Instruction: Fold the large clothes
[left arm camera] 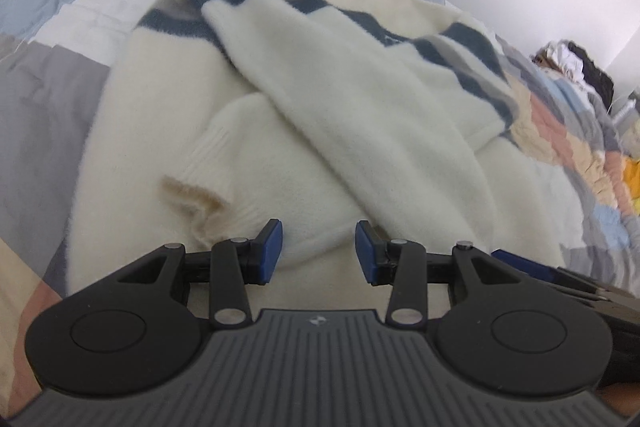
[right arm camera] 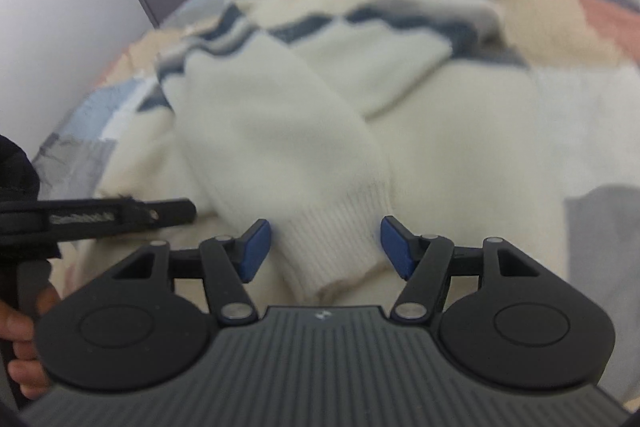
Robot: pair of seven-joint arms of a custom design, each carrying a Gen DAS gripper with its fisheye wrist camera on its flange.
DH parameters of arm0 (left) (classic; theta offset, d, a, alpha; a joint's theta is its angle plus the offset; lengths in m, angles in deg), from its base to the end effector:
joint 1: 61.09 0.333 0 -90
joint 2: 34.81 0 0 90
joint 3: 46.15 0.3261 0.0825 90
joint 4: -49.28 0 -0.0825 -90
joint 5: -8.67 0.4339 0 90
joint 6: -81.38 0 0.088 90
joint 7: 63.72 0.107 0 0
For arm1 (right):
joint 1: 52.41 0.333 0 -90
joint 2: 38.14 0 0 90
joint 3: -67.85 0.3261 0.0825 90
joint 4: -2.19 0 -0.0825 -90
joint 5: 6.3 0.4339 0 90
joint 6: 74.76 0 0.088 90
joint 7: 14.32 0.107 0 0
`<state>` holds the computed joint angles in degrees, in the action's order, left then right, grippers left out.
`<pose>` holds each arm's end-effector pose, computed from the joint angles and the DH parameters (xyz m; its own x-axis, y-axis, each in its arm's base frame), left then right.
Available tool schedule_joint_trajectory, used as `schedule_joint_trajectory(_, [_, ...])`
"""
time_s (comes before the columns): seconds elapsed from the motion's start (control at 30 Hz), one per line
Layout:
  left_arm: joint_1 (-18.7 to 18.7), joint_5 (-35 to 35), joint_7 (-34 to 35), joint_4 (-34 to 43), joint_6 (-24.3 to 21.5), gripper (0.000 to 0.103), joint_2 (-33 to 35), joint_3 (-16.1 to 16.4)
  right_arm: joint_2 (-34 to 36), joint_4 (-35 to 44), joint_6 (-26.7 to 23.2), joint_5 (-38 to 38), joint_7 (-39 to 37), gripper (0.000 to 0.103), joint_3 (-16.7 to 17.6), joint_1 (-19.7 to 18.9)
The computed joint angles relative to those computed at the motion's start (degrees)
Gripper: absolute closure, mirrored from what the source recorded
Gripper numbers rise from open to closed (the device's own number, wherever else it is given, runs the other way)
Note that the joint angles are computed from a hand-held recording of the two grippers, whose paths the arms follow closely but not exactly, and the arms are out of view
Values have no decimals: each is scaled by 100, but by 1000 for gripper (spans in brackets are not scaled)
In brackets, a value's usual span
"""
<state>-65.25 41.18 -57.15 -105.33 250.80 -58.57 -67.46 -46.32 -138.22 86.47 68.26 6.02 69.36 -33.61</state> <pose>0.3998 -0.2252 0.3890 0.3186 -0.8829 0.3450 -0.6852 -0.4660 -0.5598 0.5010 0.1351 0.3596 0.4766 -0.8359 -0.2723 -0.7253 -0.1988 -0.6591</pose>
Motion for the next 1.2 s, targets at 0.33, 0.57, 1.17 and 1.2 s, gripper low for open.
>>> schedule_joint_trajectory(0.33, [-893,-1424,93,-1135,231,44,-1500,790,-435,-142,-304,15,1207,40,-311,-302])
schedule_joint_trajectory(0.57, [-317,-1603,-724,-1436,-538,28,-2498,104,-311,-226,781,-489,3122,23,-131,-568])
schedule_joint_trajectory(1.17, [-956,-2443,-803,-1705,32,15,-1750,1022,-371,-347,-2144,962,2829,19,-667,-801])
schedule_joint_trajectory(1.2, [-816,-2425,-963,-1695,84,13,-1722,769,-438,-376,-2110,999,2693,19,-612,-818])
